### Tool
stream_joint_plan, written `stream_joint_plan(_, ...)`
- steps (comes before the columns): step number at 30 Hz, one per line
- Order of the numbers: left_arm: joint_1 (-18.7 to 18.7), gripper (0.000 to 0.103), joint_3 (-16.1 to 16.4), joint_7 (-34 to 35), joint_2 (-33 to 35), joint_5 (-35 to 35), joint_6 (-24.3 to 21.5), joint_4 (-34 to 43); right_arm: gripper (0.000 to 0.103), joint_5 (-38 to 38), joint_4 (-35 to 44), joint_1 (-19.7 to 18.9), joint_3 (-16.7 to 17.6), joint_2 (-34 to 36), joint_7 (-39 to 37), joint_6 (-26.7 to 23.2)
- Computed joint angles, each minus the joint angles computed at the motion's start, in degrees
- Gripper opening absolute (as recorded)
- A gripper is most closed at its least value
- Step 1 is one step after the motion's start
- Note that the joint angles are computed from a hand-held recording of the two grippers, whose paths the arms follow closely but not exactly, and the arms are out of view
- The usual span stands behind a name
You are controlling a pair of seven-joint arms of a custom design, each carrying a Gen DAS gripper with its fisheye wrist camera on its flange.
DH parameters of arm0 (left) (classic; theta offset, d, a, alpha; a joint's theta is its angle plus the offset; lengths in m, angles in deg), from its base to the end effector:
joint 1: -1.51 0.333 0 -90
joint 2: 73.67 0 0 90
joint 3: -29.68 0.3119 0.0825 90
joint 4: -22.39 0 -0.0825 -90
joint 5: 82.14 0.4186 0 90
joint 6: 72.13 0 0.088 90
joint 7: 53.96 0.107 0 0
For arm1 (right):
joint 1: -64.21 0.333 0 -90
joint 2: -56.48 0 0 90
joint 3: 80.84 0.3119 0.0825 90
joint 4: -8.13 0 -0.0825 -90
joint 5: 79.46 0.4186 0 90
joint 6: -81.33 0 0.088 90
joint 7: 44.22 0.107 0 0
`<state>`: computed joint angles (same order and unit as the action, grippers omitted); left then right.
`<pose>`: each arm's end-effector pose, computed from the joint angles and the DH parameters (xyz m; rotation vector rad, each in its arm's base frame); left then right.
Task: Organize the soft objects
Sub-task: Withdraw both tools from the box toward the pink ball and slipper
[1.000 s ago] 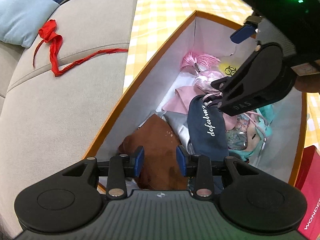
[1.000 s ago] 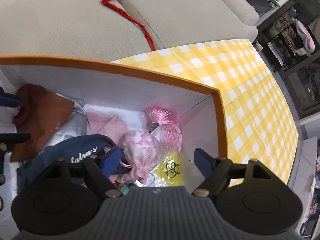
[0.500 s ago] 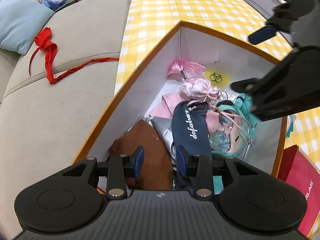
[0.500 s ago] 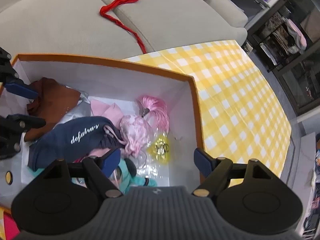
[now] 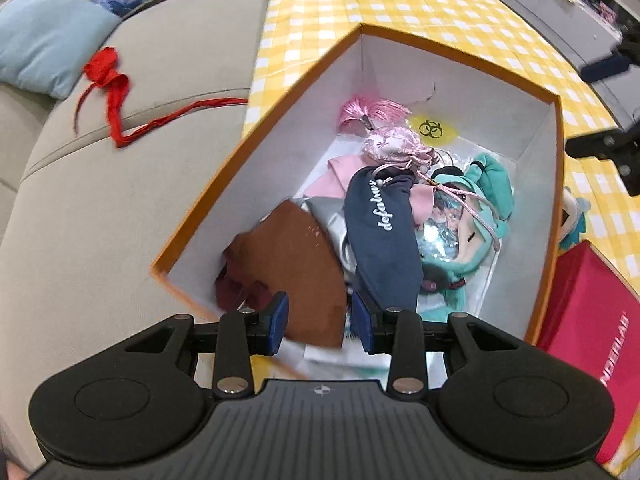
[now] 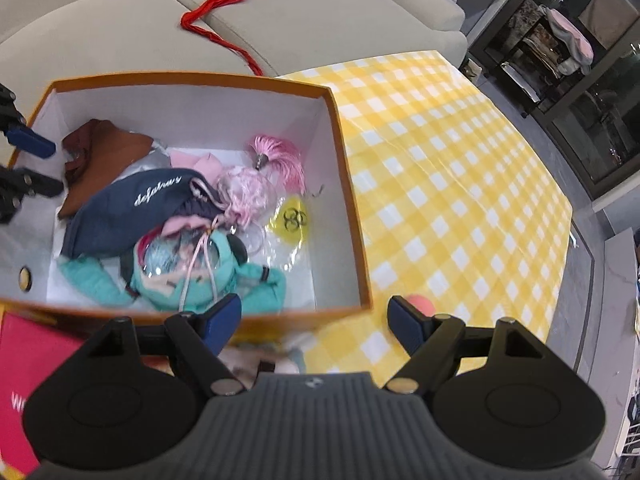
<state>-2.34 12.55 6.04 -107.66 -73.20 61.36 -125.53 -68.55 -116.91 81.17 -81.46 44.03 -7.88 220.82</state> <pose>0.4043 -0.1526 0.4619 -2.0257 1.8518 -0.2607 0.5358 0.1573 0.5152 -2.6773 0.6336 -0.4903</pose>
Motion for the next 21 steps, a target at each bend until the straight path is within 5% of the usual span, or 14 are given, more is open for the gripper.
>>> stream_joint_plan(4, -1.8, 0.045, 0.0, -1.3, -6.1, -2.3, -0.6, -2.6, 0.079, 2.4, -2.7, -0.3, -2.0, -3.6, -3.8, -1.4)
stream_joint_plan(12, -6.7, 0.047, -3.4, -3.6, -13.1, -5.6, -11.0, -2.1, 0.079, 6.1, -7.5, -1.2, -5.7, -9.2, -8.5, -4.1)
stream_joint_plan(21, -13.7, 0.048, -7.3, -5.0, -9.8, -7.7, -17.6, 1.8, 0.079, 8.6, -13.1, -2.9, -9.3, -14.4, -12.3, -7.3)
